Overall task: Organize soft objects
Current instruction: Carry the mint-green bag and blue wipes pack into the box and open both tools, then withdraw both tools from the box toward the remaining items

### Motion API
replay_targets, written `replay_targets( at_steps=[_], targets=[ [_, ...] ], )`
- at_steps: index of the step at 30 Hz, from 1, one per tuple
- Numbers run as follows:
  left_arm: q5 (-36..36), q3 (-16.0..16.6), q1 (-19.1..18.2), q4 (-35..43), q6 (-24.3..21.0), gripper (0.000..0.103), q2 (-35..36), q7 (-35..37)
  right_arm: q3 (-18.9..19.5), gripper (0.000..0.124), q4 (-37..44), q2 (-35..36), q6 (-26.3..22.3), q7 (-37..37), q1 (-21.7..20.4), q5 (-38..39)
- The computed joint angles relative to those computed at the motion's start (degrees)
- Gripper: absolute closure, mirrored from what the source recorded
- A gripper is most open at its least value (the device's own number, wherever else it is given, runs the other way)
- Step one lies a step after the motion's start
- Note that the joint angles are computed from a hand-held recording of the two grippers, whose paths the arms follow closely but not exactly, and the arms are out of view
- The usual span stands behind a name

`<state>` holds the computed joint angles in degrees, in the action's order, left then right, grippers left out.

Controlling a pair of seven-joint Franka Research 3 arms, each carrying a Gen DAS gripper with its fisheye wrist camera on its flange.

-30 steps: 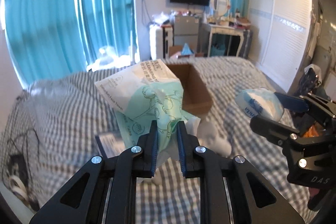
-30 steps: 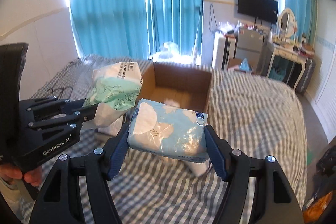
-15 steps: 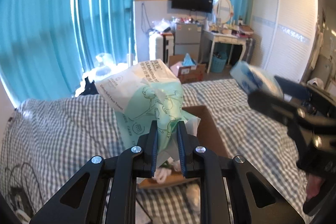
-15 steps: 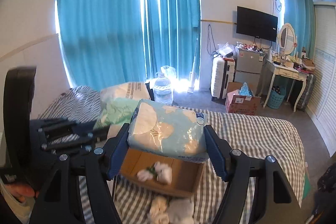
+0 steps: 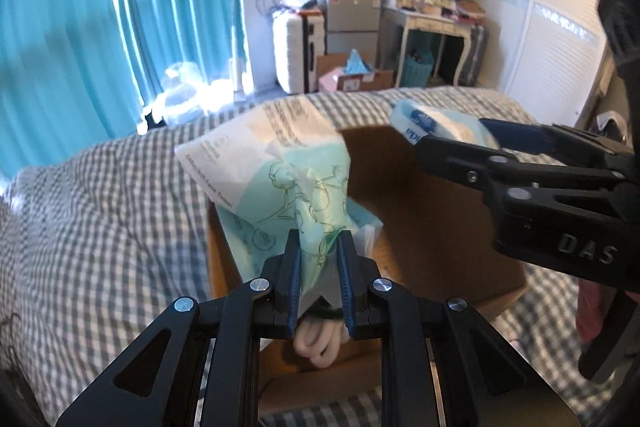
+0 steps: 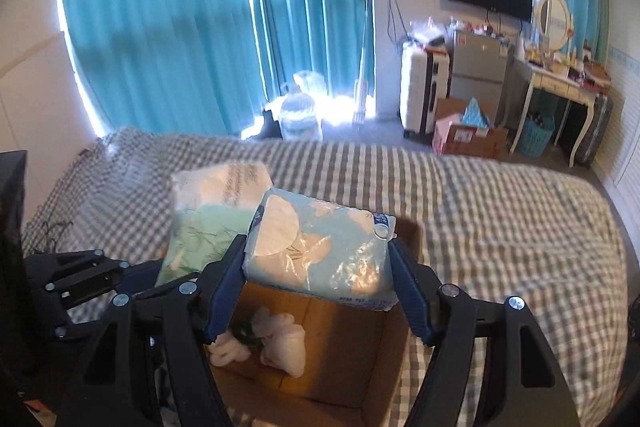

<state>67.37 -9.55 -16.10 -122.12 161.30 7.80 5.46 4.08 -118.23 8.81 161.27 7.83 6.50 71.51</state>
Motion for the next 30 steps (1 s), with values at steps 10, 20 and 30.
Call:
replay_targets(
  at_steps=[10,20,30],
  targets=[
    [-0.3,-0.6,-1.0,-1.1,0.9,0.050,-1.0,0.2,0.9,0.034,0.5,1.0,0.7,-2.9,-1.5,2.9],
    [0.1,-5.5,-1.1,-9.6,-6.3,0.030,-14.9,-4.4,-3.2,0.032,-10.2,-14.5,3.8,-12.7,1.2,11.2],
    [-8.1,-14.0,-1.0,-18.2,-12.4,0.017,-34.3,-5.8,-7.4,0.031,-25.3,-38.4,-0.4,2.8,1.6,-5.9]
  ],
)
